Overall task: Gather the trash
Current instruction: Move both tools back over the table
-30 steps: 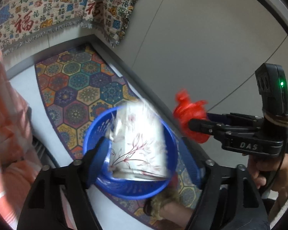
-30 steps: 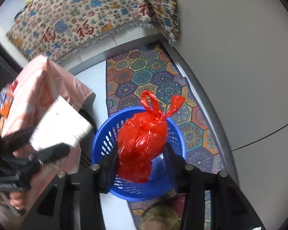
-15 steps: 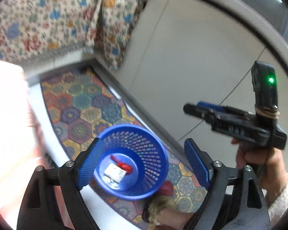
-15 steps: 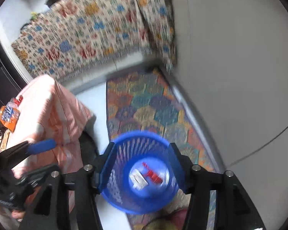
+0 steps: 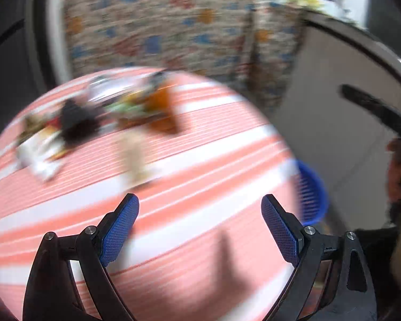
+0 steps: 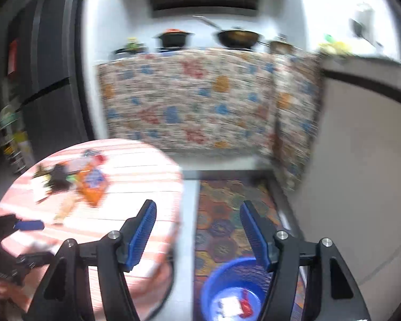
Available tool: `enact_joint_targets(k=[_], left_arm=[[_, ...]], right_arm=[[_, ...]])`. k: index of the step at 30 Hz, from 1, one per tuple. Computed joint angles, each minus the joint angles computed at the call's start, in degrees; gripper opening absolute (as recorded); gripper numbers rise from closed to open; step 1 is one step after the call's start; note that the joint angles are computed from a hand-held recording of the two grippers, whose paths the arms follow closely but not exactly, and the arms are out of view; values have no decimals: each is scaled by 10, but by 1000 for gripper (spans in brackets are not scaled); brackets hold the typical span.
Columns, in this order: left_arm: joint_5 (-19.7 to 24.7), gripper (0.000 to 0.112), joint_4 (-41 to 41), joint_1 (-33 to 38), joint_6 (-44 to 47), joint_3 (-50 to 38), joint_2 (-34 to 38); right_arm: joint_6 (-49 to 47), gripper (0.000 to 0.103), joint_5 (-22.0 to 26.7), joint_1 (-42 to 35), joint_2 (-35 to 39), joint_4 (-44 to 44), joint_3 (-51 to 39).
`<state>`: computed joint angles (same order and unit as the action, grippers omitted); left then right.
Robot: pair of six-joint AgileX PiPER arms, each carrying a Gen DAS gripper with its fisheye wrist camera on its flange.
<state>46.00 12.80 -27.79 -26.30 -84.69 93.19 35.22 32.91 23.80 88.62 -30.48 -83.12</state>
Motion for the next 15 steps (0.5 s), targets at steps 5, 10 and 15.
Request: enact_joint_targets(k=[5, 10, 15], left_arm=[[-29, 93, 35, 109, -9, 102, -49], [-46, 93, 4, 197, 53, 119, -35], [-42, 98, -57, 253, 157, 103, -15]], right_arm=[[-21, 67, 20, 100, 89, 30, -72], [-65, 67, 77, 169, 217, 81, -184], [-74, 67, 134, 193, 313, 122, -288]])
